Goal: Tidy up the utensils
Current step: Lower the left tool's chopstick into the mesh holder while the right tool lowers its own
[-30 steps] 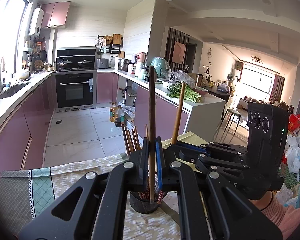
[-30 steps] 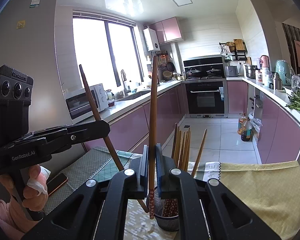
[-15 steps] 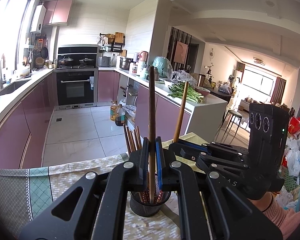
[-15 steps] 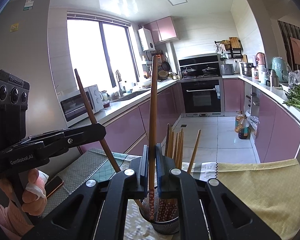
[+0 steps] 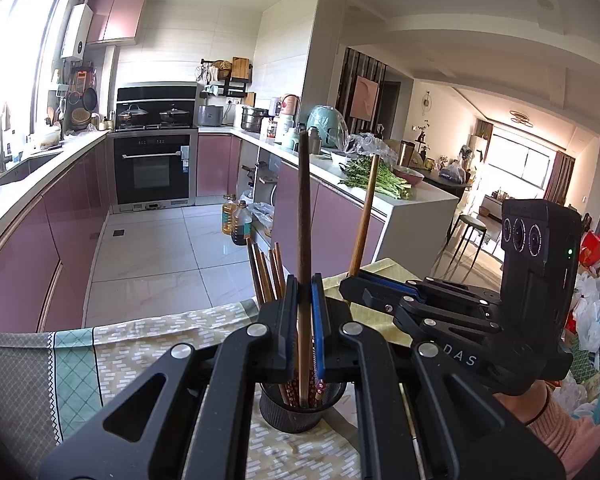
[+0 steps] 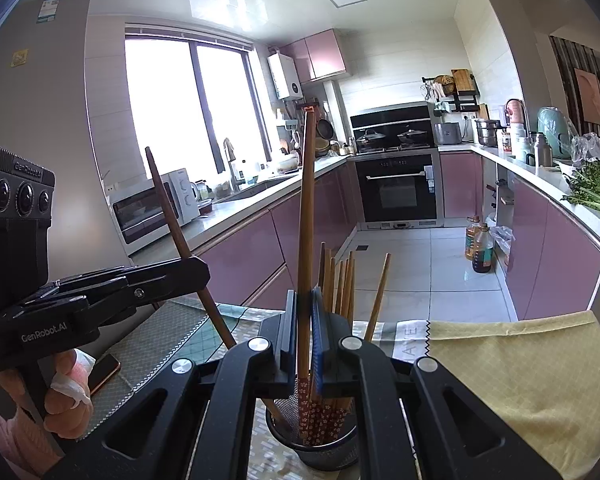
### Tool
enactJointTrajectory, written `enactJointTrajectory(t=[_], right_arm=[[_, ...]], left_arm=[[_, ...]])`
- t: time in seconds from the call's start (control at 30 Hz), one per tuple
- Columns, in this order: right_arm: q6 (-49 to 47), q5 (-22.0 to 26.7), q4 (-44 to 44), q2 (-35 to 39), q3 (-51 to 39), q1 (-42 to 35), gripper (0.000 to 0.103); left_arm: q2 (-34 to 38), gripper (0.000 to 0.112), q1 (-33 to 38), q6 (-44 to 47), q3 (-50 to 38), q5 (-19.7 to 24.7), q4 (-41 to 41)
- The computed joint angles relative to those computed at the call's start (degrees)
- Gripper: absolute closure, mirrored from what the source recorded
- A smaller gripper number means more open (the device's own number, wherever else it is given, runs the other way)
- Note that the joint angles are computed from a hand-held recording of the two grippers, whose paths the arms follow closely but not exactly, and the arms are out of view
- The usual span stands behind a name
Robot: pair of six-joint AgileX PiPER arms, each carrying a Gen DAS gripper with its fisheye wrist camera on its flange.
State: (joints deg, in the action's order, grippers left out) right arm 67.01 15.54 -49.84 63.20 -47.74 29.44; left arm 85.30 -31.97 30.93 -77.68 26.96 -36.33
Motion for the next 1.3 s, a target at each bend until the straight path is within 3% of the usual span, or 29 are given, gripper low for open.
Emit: enactJointTrajectory(t=[0.67, 1.3], right_arm=[[-3.3, -3.0, 3.6, 1.6, 0.4, -3.9, 0.097], [1.5, -3.4, -0.7, 4.8, 0.7, -2.9, 0.097]], left_arm=[[1.6, 0.105, 0.6, -1.0, -2.0, 1.7, 1.6], [4.3, 0.105, 1.0, -1.9, -3.1, 3.8, 3.8]])
